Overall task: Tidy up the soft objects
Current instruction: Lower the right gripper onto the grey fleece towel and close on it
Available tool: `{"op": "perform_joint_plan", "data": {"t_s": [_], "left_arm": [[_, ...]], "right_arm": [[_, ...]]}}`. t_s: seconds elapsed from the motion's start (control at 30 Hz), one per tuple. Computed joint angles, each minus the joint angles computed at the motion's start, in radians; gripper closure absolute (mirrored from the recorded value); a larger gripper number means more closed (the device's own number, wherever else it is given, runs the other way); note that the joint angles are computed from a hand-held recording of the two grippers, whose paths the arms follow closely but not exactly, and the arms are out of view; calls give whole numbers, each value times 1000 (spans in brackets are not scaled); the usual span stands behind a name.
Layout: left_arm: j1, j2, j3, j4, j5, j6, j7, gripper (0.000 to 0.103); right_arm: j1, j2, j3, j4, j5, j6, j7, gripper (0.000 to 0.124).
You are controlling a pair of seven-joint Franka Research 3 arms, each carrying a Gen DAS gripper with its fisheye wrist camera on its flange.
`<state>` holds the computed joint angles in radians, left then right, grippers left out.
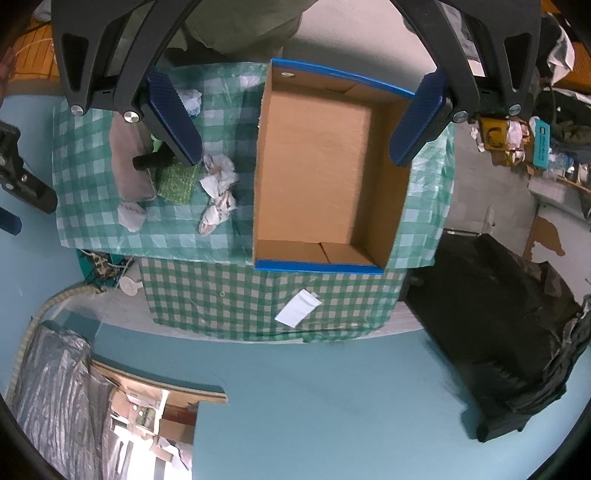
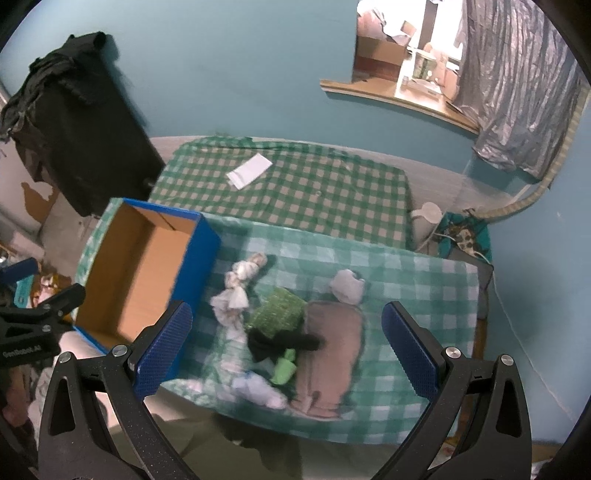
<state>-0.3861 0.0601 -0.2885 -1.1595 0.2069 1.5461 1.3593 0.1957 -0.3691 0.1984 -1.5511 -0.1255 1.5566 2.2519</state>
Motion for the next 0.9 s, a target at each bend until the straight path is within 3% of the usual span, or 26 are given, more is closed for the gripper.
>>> {"op": "perform_joint_plan", "data": {"t_s": [0.37, 0.9], "left_arm": [[-26, 1, -18, -84, -13, 22, 23, 1], [-46, 44, -24, -137, -60, 60, 35, 1]], "right_arm": [[-33, -93, -33, -135, 48, -15, -19, 22], [-70, -236, -52, -426, 172, 67, -26, 22]]}}
